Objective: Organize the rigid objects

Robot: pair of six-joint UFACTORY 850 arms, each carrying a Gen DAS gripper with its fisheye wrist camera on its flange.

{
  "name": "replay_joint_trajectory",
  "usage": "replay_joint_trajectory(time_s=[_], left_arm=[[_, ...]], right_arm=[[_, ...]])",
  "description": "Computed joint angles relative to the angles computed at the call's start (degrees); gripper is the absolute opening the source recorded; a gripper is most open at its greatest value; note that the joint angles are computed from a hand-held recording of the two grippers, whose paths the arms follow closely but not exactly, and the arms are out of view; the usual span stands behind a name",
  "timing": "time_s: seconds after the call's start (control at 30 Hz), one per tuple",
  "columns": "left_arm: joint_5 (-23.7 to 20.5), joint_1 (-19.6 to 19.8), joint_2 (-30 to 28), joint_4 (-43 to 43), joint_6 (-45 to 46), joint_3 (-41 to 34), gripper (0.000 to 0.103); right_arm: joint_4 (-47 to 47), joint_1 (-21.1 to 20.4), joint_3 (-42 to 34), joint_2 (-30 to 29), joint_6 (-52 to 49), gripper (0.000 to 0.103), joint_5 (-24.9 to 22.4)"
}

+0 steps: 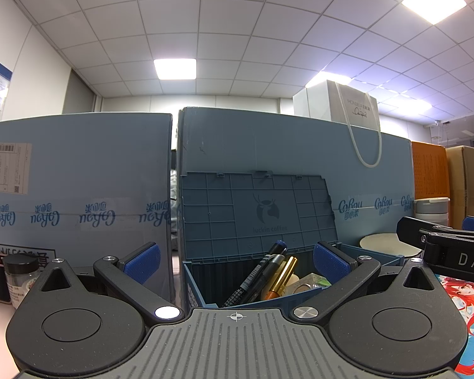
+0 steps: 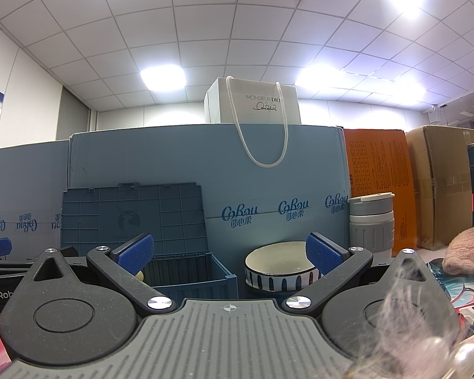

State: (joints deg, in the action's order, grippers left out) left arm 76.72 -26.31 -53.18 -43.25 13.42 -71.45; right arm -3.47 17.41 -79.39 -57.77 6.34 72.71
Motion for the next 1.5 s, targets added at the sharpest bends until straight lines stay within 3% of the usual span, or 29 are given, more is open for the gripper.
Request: replay_joint_trajectory(time_s=[1.5], left_arm=[[-0.1,0.1,0.3,0.8,-0.6,0.5,0.103]], right_arm=[[1.2,0.2,0.6,0.3,-0.8,0.103,0.0]])
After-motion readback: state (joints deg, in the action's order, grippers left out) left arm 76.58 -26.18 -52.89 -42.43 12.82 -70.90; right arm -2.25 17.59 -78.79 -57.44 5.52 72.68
